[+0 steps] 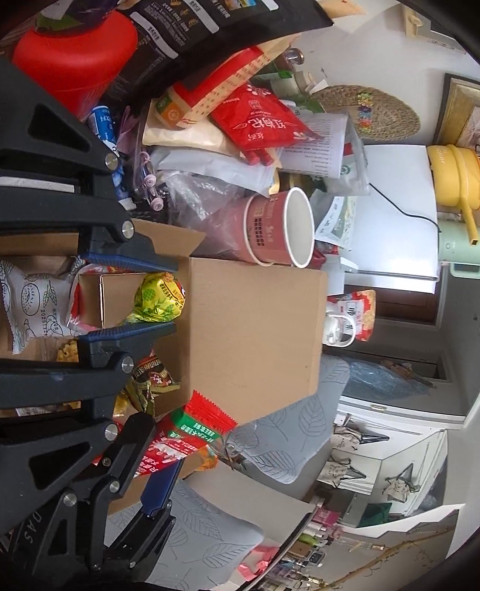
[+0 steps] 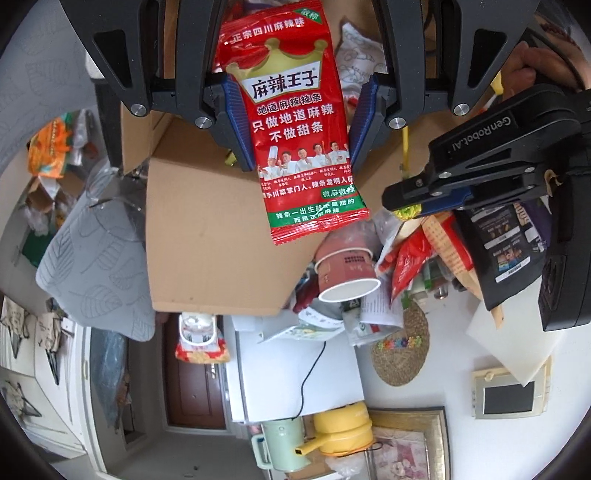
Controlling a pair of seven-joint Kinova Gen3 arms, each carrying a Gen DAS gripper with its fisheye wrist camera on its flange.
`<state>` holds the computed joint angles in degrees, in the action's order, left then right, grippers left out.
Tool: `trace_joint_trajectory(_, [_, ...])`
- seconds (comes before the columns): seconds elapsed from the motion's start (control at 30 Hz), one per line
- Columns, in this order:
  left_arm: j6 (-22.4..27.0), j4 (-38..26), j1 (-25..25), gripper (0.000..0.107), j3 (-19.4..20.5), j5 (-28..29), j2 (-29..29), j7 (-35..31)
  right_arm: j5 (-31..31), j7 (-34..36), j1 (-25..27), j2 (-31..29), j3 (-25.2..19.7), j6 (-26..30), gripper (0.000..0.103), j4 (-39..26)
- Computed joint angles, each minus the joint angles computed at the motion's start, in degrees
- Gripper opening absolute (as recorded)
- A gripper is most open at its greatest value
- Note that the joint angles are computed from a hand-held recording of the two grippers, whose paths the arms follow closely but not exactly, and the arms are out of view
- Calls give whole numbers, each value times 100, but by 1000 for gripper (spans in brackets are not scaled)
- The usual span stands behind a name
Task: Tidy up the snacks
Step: 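Lower both grippers into the box and open them to drop lollipop and packet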
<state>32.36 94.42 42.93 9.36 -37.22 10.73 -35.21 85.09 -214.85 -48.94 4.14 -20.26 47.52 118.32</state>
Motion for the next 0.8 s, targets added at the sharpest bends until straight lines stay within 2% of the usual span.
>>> trace_joint_trajectory(0.27, [380, -332, -23, 26, 2, 416, 355, -521, -469, 219, 180, 85, 155, -312, 49, -112])
trace_joint_trajectory(0.5, [606, -544, 131, 26, -162, 516, 656, -695, -1103, 748, 217, 290, 301, -300, 50, -367])
trace_joint_trajectory(0.67, [798, -728, 37, 26, -94, 874, 805, -1091, -1483, 1177, 188, 451, 425, -348, 50, -555])
trace_joint_trajectory(0.8, [1000, -851, 248, 26, -237, 744, 869, -1100, -1652, 1430, 65, 553, 504, -156, 50, -690])
